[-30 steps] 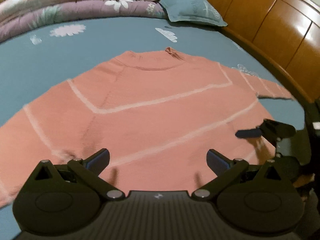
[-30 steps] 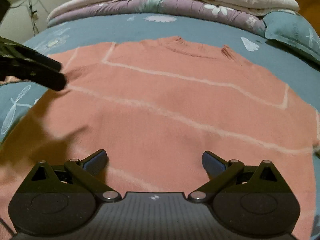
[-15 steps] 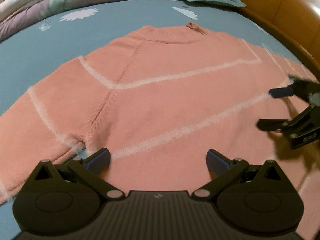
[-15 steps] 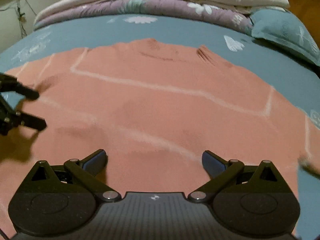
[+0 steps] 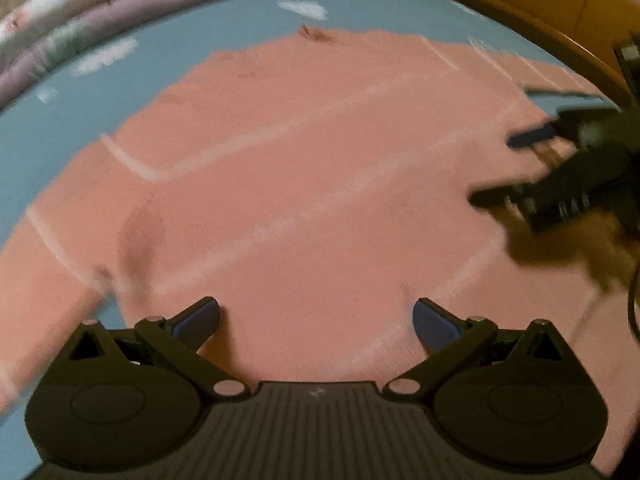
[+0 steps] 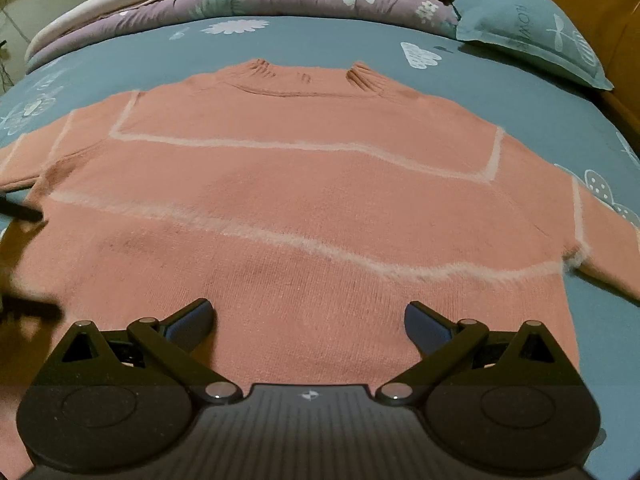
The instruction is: Fold clothes
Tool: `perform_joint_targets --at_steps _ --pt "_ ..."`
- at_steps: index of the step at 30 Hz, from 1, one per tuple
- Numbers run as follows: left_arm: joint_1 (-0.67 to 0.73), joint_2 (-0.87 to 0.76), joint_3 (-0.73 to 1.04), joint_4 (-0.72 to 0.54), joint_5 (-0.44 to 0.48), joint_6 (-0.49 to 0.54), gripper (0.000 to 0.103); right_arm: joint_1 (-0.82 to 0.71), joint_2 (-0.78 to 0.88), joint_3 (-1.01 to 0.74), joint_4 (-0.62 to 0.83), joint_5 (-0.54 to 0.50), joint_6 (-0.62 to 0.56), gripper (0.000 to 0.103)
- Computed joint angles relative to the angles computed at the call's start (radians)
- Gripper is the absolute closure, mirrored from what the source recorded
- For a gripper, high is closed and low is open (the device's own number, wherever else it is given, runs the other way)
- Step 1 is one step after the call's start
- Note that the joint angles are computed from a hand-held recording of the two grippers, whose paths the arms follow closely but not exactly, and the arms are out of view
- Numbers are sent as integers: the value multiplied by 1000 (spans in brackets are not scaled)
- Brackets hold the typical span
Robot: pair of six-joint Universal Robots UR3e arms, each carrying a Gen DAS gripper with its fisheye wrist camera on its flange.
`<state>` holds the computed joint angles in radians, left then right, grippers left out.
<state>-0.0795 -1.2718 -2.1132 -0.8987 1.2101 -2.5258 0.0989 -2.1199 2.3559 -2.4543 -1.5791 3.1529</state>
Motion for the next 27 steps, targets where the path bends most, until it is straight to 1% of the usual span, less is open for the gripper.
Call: perform_joint_targets --at_steps 2,4,9,13,16,18,19,21,23,26,27 --pt "35 47 -54 23 -32 -5 0 -7 1 -11 16 4 -9 0" --pt "39 58 -47 -2 -28 -8 0 -11 1 -25 42 4 -11 0" --pt "69 86 -45 -56 -43 47 0 36 -26 -27 69 -44 34 0" --pt "91 142 -58 -85 -50 67 1 61 -172 -21 205 -60 73 0" --pt "172 235 -76 -203 -150 211 1 43 -364 14 354 -15 35 0" --pt "181 236 -78 -243 -168 269 1 95 -411 30 429 -72 103 0" --pt "174 231 -93 -226 -160 269 0 122 -432 35 468 -99 144 0" --pt "166 222 -118 -198 -153 270 0 127 -503 19 577 -119 262 0" --pt "192 232 -126 -216 -181 291 0 236 -468 -18 627 -208 390 0" --pt "240 255 -148 -248 -227 371 0 335 -421 -70 699 -261 501 0" --pt "251 261 -149 -265 -237 391 0 339 -411 -85 722 -261 530 0"
